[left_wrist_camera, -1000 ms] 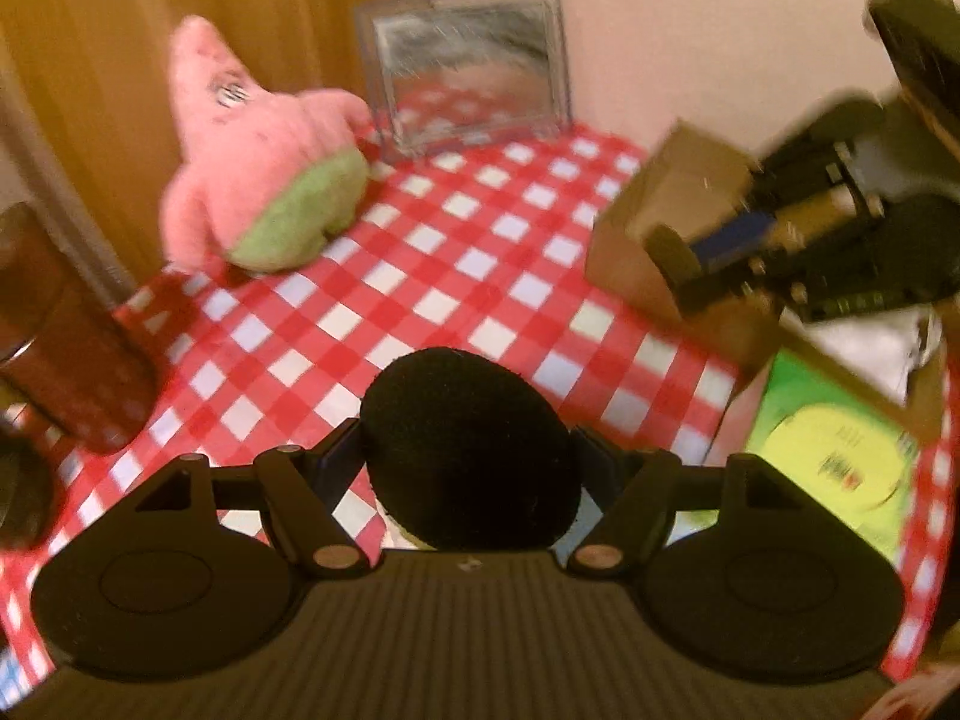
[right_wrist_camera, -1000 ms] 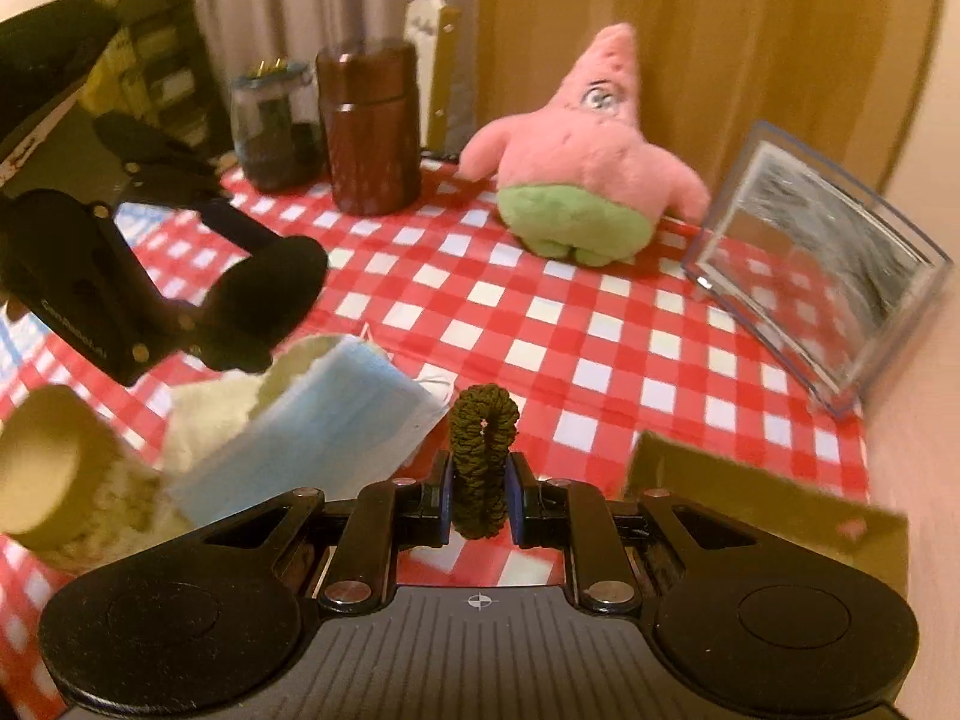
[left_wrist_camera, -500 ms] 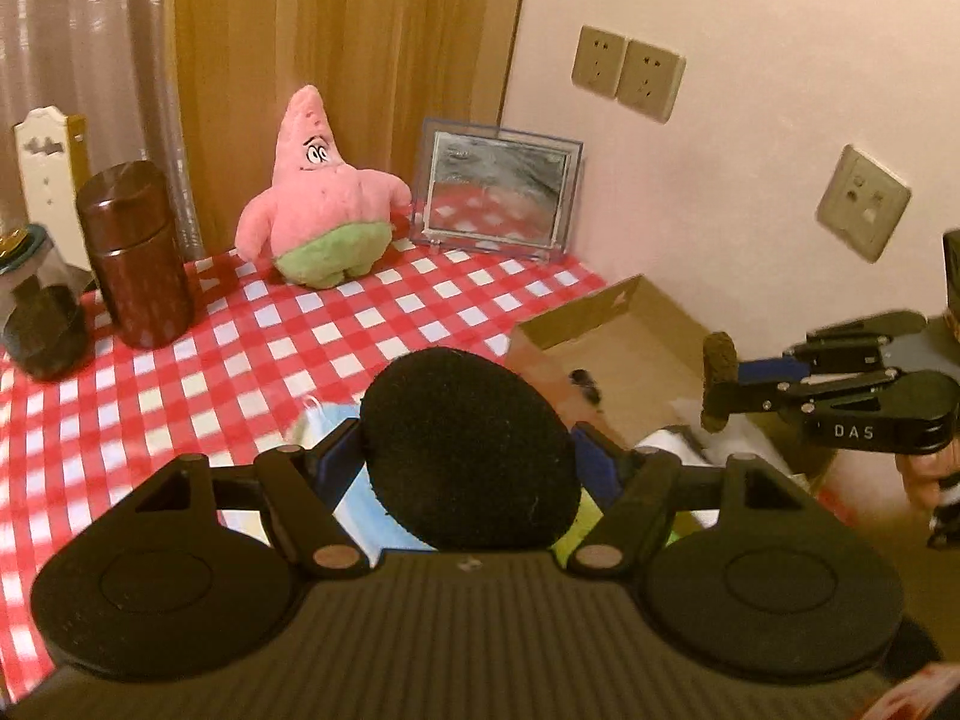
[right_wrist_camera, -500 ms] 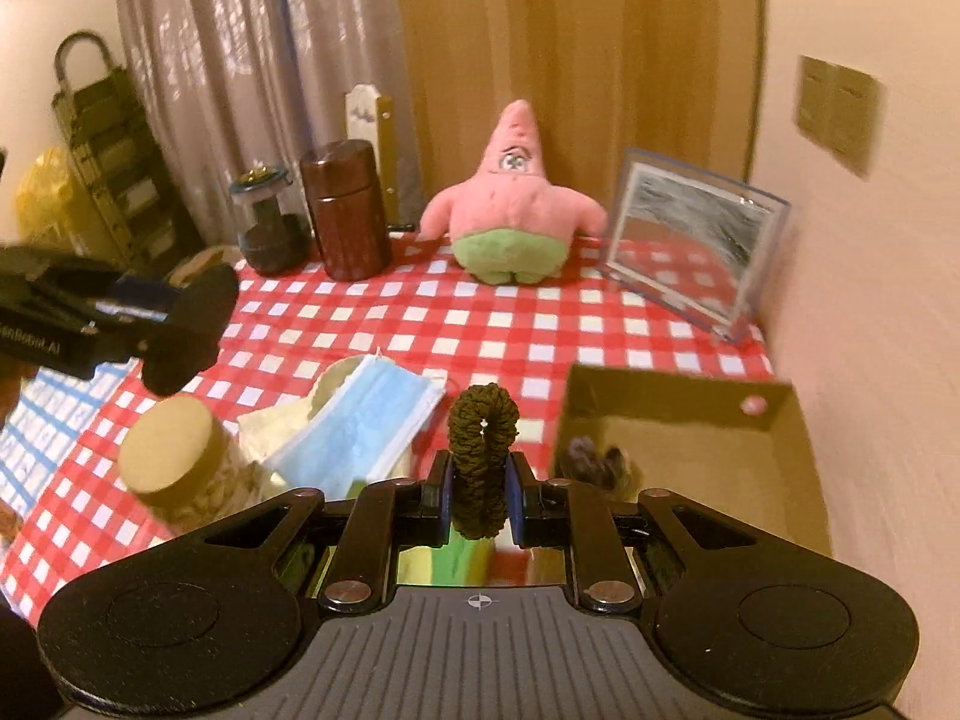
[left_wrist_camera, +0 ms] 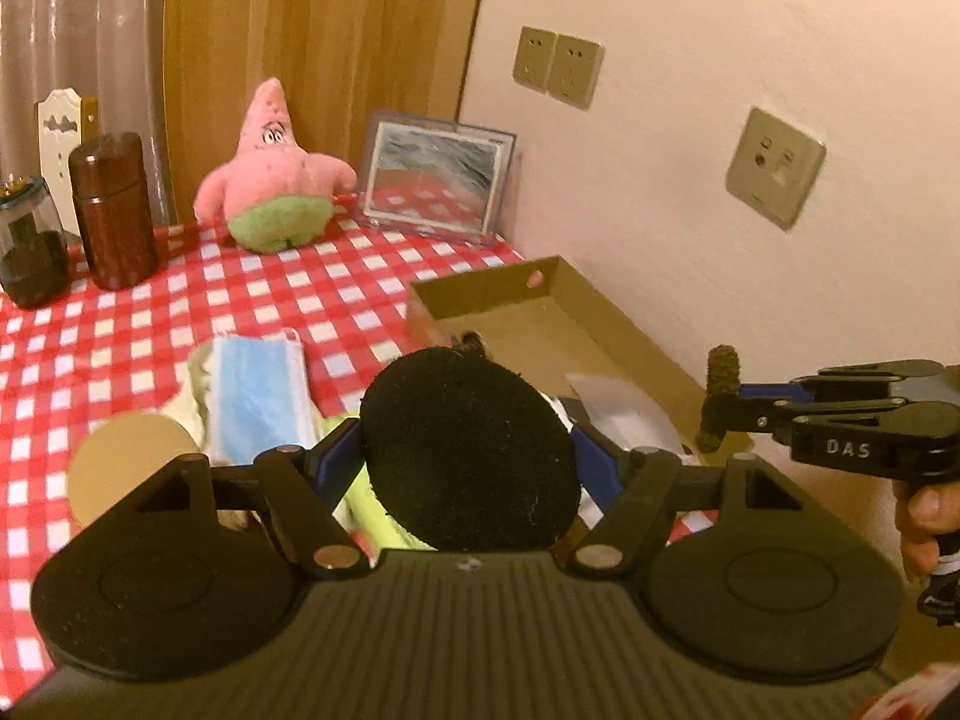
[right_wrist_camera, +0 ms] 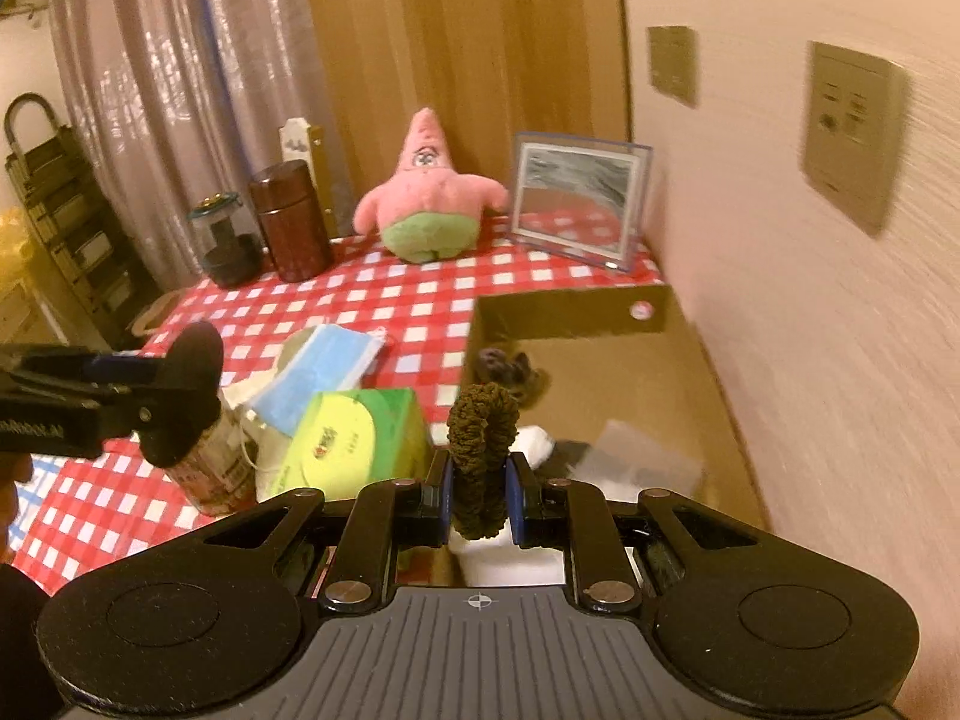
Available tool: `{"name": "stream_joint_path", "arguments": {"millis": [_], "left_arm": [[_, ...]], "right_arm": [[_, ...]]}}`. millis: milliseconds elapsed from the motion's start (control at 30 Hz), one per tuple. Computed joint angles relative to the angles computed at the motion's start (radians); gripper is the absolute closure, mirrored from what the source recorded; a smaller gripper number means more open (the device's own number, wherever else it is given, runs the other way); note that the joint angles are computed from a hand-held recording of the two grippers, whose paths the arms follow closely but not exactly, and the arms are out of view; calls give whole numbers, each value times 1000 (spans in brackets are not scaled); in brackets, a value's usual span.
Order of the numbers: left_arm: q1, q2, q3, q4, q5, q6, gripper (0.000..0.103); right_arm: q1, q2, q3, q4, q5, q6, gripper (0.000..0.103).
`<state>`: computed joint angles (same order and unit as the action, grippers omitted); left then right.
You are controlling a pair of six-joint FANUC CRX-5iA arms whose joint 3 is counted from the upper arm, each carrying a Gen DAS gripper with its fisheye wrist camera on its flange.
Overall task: Organize soft objects
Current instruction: 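Carry the black pad with the left tool while the right tool carries the hair tie to the tray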
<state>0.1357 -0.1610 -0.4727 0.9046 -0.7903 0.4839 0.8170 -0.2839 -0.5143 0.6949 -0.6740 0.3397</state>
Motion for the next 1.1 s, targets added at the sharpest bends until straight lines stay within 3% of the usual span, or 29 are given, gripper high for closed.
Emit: {"name": "stream_joint_path", "arguments": {"millis": [500, 1100], "left_arm": [[-84, -14, -22, -74, 9, 114, 31], [-177, 131, 75, -71, 29, 167, 31]], "right_arm": [[11, -92, -90, 31, -48, -92, 85], [-99, -19, -65, -17, -9, 2, 85]]}}
